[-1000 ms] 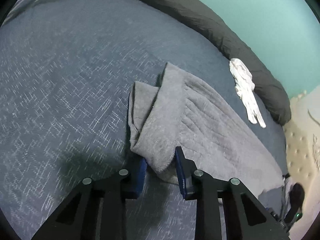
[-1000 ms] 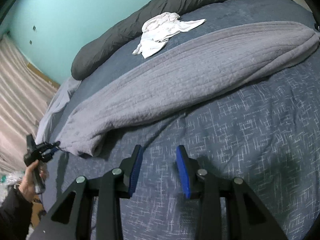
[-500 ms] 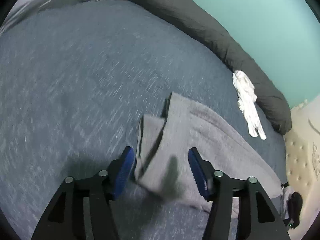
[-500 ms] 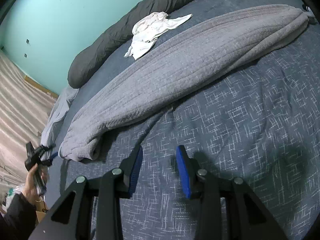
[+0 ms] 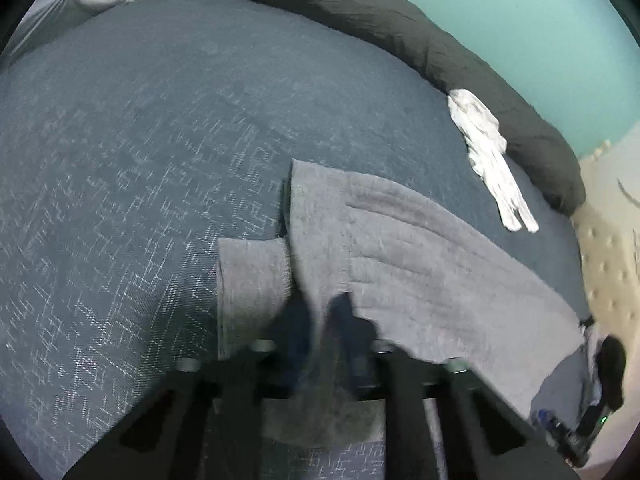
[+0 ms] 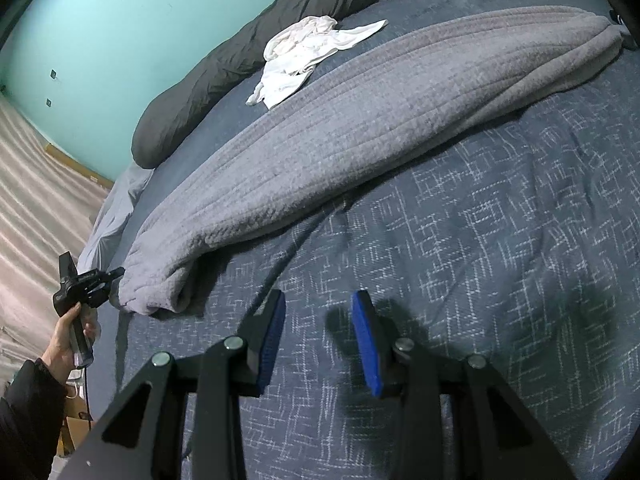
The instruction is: Fold clothes
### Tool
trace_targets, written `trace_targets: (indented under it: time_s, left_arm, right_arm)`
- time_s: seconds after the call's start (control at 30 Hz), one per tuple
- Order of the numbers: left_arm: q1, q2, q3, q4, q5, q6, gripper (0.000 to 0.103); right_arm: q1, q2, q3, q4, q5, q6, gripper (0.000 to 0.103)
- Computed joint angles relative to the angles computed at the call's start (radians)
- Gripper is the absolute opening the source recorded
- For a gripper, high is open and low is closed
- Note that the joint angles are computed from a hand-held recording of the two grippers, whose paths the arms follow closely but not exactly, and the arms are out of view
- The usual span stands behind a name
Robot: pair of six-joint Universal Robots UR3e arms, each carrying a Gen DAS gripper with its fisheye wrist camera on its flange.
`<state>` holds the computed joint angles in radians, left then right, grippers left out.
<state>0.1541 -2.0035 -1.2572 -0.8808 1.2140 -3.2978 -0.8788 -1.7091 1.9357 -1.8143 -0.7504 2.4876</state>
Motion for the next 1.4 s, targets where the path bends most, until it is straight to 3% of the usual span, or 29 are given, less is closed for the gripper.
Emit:
trace_targets:
  time_s: [0.3,0.53,0.8,1.2,1.3,1.4]
  left_arm:
    - [-0.112,0.16,-0.103,0.026,0.055,0.177,0.004]
    - [-0.112,0.189,-0.139,0.013,0.064,0.158,0.004]
    - [0.035,0.268,-0.232,-0.013,-0.051,0.066,0.004]
    - [0.171,0.172,-0.188,-0.216,-0.156,0.029,0.004]
    - [0.163,0.17,-0.17,-0.239,-0.133,0.061,0.008]
    - [0.17,0.175,-0.193,-0.174,-0.125,0.033,0.034]
  right_arm:
    - [-0.005,-0.004,0.009,-0.004,0.0,0.009,0.035]
    - [-0.006,0.002,0.013,0.0,-0.003,0.016,0.035]
    - [-0.014,0.014,0.008,-0.009,0.005,0.032,0.035]
    - [-0.007,0.035,0.001,-0.028,0.003,0.051,0.037]
    - [-0.008,0.039,0.003,-0.031,0.005,0.059,0.044]
    - [-0.001,0.044,-0.004,-0.021,0.011,0.053,0.044]
